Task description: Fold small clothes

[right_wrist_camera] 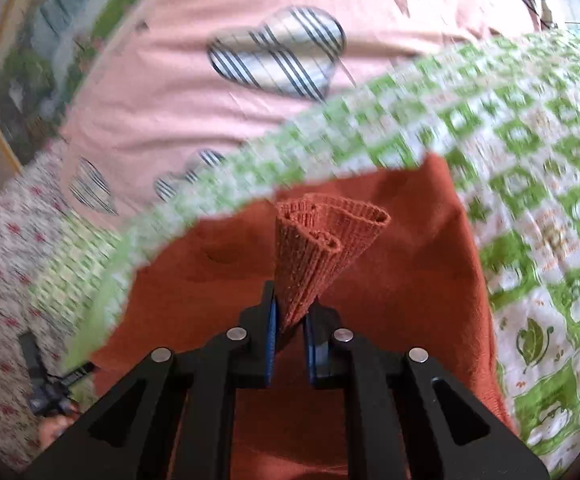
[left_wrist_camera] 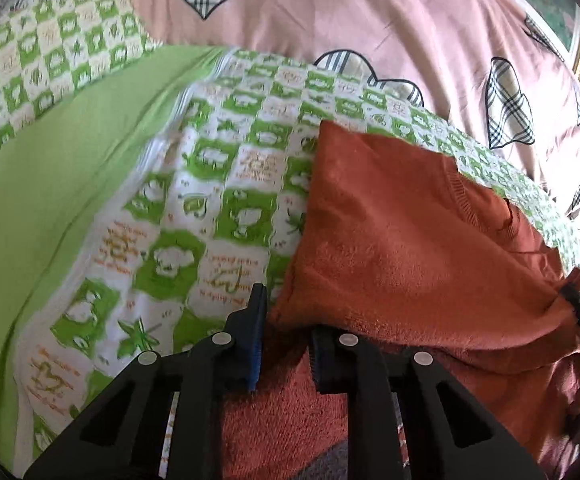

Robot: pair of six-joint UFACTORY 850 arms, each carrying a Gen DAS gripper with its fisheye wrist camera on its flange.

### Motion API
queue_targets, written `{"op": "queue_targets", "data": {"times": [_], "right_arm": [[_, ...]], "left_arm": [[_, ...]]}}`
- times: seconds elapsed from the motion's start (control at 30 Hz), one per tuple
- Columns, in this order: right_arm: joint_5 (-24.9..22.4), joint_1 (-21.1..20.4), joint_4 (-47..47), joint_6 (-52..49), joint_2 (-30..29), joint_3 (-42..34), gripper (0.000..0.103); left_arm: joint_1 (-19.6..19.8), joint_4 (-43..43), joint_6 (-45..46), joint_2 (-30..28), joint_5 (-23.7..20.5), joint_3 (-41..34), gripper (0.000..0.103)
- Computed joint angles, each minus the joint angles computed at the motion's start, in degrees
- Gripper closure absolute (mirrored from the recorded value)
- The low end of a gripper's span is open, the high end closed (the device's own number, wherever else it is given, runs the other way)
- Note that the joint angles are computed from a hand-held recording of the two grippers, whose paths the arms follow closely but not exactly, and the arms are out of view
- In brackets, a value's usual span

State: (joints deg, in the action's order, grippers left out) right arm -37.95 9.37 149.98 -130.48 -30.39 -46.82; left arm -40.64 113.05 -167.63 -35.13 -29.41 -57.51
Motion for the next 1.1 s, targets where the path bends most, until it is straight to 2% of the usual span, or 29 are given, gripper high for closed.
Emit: {"op": "queue_targets", "data": {"times": [0.1, 0.2, 0.3, 0.4, 0.43, 0.53, 0.63, 0.77, 0.97, 1.03, 1.1], "right_arm": [[-0.62, -0.31, -0.1, 0.13, -0.33, 0.57, 0.09], [-1.24, 0.07, 1.43, -1.87, 1.16, 1.34, 0.09], [-6.7, 0.08, 1.89, -4.11, 4.23, 3.39, 0.09], [-11.75, -0.58, -0.46, -1.71, 6.71, 4.15, 0.09], [-12.09, -0.84, -1.16, -0.88, 7.02, 3.96, 0.09], [-4.1, 0.11, 1.27, -4.02, 5.65, 1.8, 0.09], [3.14, 0.03, -2.36, 1.24, 1.57, -0.44, 0.09], [6.3, 0.23, -1.5, 1.88, 0.2, 0.22, 0.089], [11.85, 1.09, 10.28, -10.71, 5.06, 4.05, 0.087], [11.57, 0.27, 12.82, -12.3, 7.35, 6.35, 0.085], [8.22, -1.28, 9.16, -8.26, 10.44, 9.7, 0.085]], "left_arm": [[-0.06, 1.53, -1.79, 0.66, -0.56, 0.53, 0.085], [-0.38, -0.81, 0.73, 0.83, -1.4, 0.21, 0.084], [-0.7, 0.06, 0.01, 1.27, -2.67, 0.51, 0.085], [-0.4, -0.2, 0.06, 1.16, -1.83, 0.35, 0.085], [-0.01, 0.13, -0.93, 0.9, -0.93, 0.33, 0.084], [0.5, 1.94, -3.52, 0.25, 0.72, 0.54, 0.084], [0.45, 1.6, -2.7, -0.22, 1.31, 0.32, 0.084], [0.68, 1.89, -2.51, 0.13, 2.57, 0.65, 0.082], [0.06, 0.54, 1.99, 2.87, 5.5, 3.67, 0.076], [-0.85, 0.86, 1.57, 4.99, 6.06, 6.09, 0.076], [-2.03, 3.27, -0.91, 7.33, 6.52, 8.79, 0.071]]}}
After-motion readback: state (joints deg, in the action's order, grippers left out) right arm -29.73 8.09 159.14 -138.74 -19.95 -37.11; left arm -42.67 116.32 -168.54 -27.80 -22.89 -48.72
